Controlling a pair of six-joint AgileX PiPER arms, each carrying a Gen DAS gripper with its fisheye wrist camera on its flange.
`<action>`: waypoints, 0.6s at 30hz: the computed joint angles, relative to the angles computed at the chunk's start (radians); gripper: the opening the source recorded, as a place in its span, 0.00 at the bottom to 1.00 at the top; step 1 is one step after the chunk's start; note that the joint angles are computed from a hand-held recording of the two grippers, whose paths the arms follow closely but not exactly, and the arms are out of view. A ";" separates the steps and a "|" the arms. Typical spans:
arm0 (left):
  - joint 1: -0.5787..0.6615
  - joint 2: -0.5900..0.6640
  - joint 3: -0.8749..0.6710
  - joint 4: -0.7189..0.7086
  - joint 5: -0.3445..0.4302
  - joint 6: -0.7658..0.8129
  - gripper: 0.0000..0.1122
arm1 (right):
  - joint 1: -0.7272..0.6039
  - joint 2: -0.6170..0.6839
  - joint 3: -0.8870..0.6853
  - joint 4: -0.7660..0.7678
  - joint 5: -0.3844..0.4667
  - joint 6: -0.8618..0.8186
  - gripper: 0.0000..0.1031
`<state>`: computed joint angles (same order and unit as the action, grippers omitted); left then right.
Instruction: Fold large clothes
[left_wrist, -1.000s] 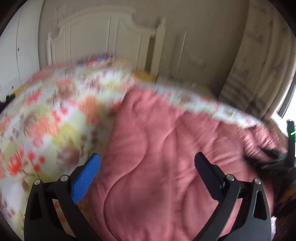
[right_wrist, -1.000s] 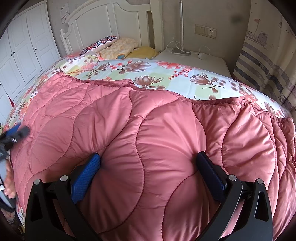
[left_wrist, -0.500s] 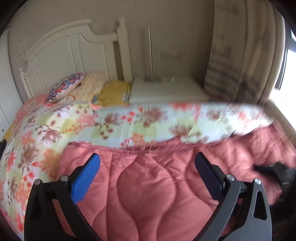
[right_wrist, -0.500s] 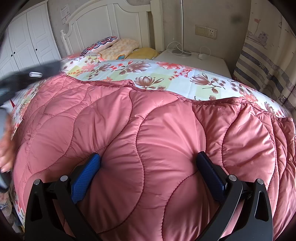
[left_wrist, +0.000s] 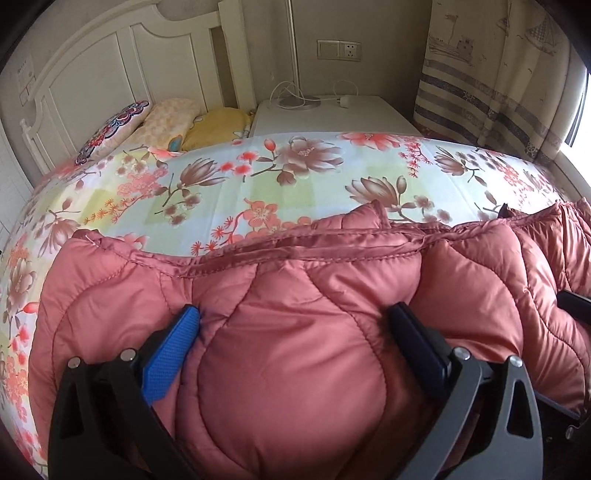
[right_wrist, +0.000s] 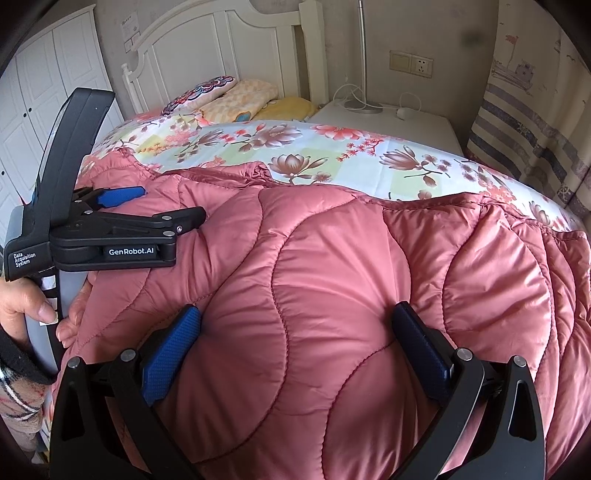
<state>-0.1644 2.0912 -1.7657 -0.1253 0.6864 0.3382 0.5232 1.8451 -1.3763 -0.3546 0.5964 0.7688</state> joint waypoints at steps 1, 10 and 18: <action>0.001 -0.007 0.010 0.001 -0.004 0.000 0.90 | 0.001 0.001 -0.002 -0.003 0.004 0.001 0.96; 0.001 -0.006 0.007 0.001 -0.002 -0.001 0.90 | 0.129 -0.143 0.065 -0.276 0.136 0.258 0.95; 0.005 -0.004 0.003 -0.015 0.003 0.005 0.90 | 0.119 -0.277 0.316 -0.306 0.202 0.371 0.96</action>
<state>-0.1598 2.0872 -1.7626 -0.1403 0.6897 0.3429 0.6425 1.5684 -1.0608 -0.6602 0.7986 1.1400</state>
